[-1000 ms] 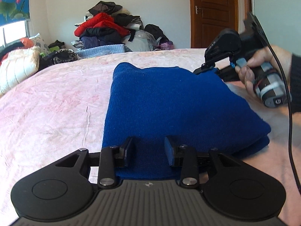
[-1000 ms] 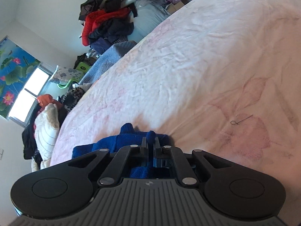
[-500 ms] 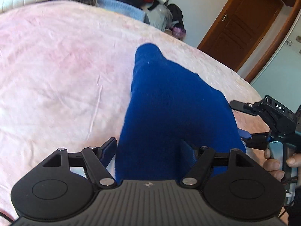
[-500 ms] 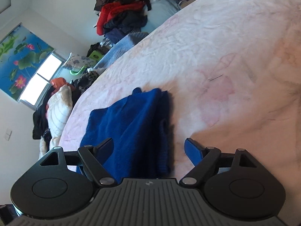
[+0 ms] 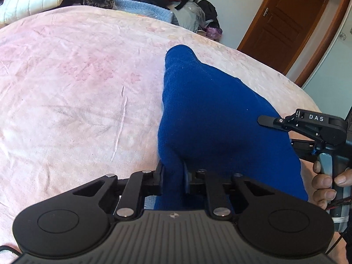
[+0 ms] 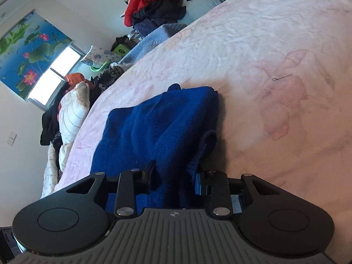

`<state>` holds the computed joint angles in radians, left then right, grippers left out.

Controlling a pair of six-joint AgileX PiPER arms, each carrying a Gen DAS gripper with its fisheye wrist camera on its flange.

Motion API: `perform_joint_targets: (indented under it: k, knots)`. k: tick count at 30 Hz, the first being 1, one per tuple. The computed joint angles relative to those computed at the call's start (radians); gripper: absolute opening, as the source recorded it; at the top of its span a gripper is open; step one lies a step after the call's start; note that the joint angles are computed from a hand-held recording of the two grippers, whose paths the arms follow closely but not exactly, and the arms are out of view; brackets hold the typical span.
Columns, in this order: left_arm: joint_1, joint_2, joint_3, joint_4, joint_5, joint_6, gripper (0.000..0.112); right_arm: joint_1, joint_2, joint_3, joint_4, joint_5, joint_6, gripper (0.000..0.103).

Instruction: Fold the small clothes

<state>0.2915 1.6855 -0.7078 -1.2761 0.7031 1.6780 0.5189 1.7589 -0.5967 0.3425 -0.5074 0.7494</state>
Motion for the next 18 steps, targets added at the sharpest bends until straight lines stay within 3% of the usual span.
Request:
perform_joint_targets:
  k: [2,4,5,6,11,14,18]
  knots:
    - [0.038,0.001,-0.006,0.013,0.047,0.004,0.021,0.005,-0.027,0.032,-0.029,-0.014,0.094,0.074]
    - [0.091,0.019,-0.037,0.067,0.119,-0.042,0.039,0.031,-0.077,0.095,-0.014,-0.066,0.141,0.086]
    - [0.116,0.028,-0.048,0.083,0.145,-0.058,0.060,0.062,-0.106,0.129,0.041,-0.085,0.119,0.088]
    - [0.140,0.031,-0.052,0.084,0.161,-0.067,0.072,0.093,-0.135,0.159,0.082,-0.094,0.103,0.088]
    - [0.209,0.120,-0.119,0.115,0.290,-0.174,0.074,0.241,-0.176,0.281,0.072,-0.171,0.215,0.086]
    - [0.193,0.197,-0.197,0.147,0.394,-0.300,0.074,0.315,-0.159,0.264,0.160,-0.189,0.134,0.087]
    - [0.138,0.279,-0.292,0.163,0.460,-0.429,0.074,0.209,-0.138,0.242,-0.099,-0.188,0.368,0.085]
